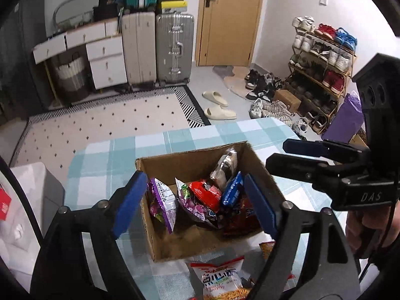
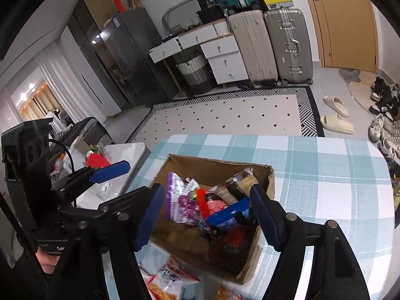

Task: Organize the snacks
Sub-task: 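Withdraw both tools from the box back toward the remaining snacks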

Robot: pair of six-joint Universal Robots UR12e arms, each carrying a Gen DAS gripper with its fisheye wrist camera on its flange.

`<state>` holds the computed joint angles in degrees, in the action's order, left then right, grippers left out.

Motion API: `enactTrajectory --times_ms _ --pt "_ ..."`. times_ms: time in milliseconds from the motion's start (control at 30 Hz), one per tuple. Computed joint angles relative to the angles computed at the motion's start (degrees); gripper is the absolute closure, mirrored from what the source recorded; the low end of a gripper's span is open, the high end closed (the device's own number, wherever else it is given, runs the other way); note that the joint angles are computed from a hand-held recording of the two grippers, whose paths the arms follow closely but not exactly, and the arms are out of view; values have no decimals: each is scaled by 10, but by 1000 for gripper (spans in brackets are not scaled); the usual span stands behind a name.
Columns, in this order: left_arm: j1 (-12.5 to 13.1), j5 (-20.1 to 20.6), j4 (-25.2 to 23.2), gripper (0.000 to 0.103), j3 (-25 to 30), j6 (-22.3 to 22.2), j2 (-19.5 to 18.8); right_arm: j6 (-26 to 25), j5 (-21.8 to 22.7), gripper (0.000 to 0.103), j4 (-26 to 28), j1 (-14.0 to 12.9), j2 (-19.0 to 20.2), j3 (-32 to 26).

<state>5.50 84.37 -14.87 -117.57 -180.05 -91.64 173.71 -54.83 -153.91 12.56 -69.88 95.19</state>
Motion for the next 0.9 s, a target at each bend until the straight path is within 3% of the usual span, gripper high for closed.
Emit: enactTrajectory --times_ms 233,367,467,533,633,900 --pt "-10 10 2 23 -23 -4 47 21 16 28 -71 -11 -43 50" --pt "-15 24 19 21 -42 -16 78 40 22 17 -136 -22 -70 86" --pt "-15 21 31 17 -60 -38 107 52 32 11 -174 -31 -91 113" --pt "-18 23 35 9 -70 -51 121 55 40 8 -189 -36 -104 128" --pt "-27 39 51 1 -87 -64 145 58 35 4 -226 -40 -124 151" --pt "-76 120 112 1 -131 -57 201 91 45 1 -308 -56 -168 203"
